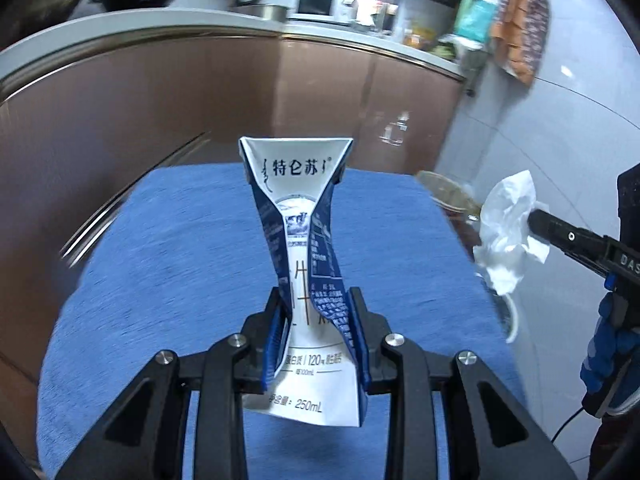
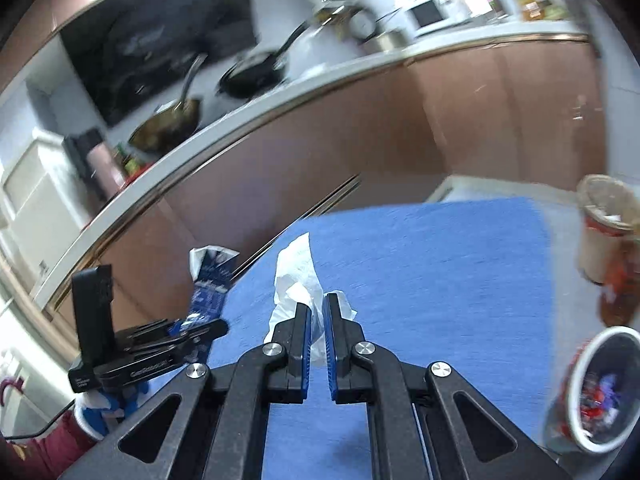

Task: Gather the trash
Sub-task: 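Carry the milk carton and tissue with both tools over the floor bin, then open both tools to drop the carton and tissue into the bin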

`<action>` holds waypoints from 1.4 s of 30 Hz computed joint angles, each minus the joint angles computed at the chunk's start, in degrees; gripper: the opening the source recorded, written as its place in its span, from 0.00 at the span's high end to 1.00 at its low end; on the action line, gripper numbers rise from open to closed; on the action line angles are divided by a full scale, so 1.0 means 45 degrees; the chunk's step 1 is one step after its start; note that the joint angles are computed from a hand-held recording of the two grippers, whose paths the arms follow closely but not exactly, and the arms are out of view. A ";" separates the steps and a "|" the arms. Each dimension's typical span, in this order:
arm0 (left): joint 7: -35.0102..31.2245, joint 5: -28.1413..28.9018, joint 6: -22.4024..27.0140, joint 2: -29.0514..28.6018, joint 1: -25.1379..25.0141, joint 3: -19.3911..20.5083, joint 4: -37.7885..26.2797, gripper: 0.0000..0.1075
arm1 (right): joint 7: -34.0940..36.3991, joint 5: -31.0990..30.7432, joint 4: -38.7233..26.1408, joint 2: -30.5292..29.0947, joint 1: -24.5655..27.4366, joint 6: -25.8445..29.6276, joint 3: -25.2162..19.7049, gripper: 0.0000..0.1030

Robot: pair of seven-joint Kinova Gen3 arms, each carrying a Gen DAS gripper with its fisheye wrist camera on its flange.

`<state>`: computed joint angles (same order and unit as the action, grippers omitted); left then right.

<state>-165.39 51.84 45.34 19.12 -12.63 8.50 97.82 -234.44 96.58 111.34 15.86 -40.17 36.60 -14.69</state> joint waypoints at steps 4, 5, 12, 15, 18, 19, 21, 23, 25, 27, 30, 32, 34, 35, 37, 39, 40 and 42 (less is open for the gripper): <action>0.0372 -0.0383 0.0120 -0.0008 0.1137 0.0513 -0.0194 0.73 | -0.0258 -0.2017 0.1478 -0.1229 -0.2121 0.2071 0.1460 0.94; 0.0540 -0.0518 0.0131 -0.0009 0.1467 0.0628 -0.0231 0.73 | -0.0343 -0.2535 0.1801 -0.1430 -0.2711 0.2589 0.1891 0.94; 0.2398 -0.2319 -0.0169 0.1221 0.4565 0.1595 -0.1521 0.73 | -0.0736 -0.6159 0.2989 -0.1732 -0.3593 0.6166 0.1741 0.93; 0.3473 -0.3393 -0.0161 0.2239 0.6007 0.1914 -0.2562 0.73 | -0.1475 -0.7013 0.3521 -0.1648 -0.1823 0.6612 0.0149 0.93; 0.4492 -0.4375 -0.0011 0.3171 0.7124 0.2113 -0.3587 0.73 | -0.1818 -0.7465 0.4010 -0.1561 -0.1071 0.6282 -0.0074 0.93; 0.4844 -0.4703 0.0086 0.3528 0.7499 0.2144 -0.3974 0.73 | -0.1926 -0.7577 0.4211 -0.1547 -0.0921 0.6088 0.0005 0.93; 0.5675 -0.5346 0.0616 0.4389 0.8233 0.2153 -0.5144 0.73 | -0.1861 -0.7736 0.4499 -0.1524 -0.0583 0.5722 0.0179 0.91; 0.6406 -0.5860 0.1145 0.5112 0.8797 0.2126 -0.6219 0.72 | -0.1744 -0.7690 0.4849 -0.1456 -0.0095 0.5071 0.0435 0.91; 0.7232 -0.6234 0.1350 0.5825 0.9388 0.2036 -0.7243 0.72 | -0.1577 -0.7570 0.5108 -0.1368 0.0360 0.4454 0.0653 0.91; 0.7835 -0.6349 0.1879 0.6483 0.9552 0.2160 -0.8097 0.70 | -0.1475 -0.7424 0.5209 -0.1115 0.0805 0.3940 0.0908 0.86; 0.8312 -0.6440 0.1895 0.6972 0.9716 0.2144 -0.8560 0.53 | -0.1893 -0.7125 0.5542 -0.0940 0.1189 0.3319 0.1146 0.61; 0.8496 -0.6468 0.1777 0.7007 0.9715 0.2200 -0.8479 0.53 | -0.2147 -0.7023 0.5794 -0.0892 0.1352 0.3033 0.1225 0.57; 0.8379 -0.6426 0.1453 0.6797 0.9471 0.2306 -0.7980 0.53 | -0.2216 -0.7108 0.5829 -0.0855 0.1332 0.3103 0.1178 0.55; 0.8289 -0.6442 0.1194 0.6631 0.9368 0.2334 -0.7675 0.53 | -0.2080 -0.7256 0.5762 -0.0896 0.1303 0.3211 0.1144 0.53; 0.8203 -0.6683 0.0335 0.6127 0.8946 0.2682 -0.6747 0.53 | -0.1977 -0.7494 0.5632 -0.0899 0.1158 0.3465 0.1058 0.50; 0.7745 -0.6348 -0.0701 0.5385 0.8730 0.2533 -0.5690 0.53 | -0.1700 -0.7772 0.5372 -0.0934 0.0949 0.3890 0.0960 0.46; 0.7510 -0.6235 -0.1218 0.5088 0.8545 0.2608 -0.5194 0.53 | -0.1565 -0.7834 0.5258 -0.0970 0.0827 0.4116 0.0915 0.43; 0.6891 -0.5803 -0.2254 0.4279 0.8287 0.2479 -0.4142 0.53 | -0.1147 -0.8048 0.4820 -0.0986 0.0514 0.4810 0.0782 0.38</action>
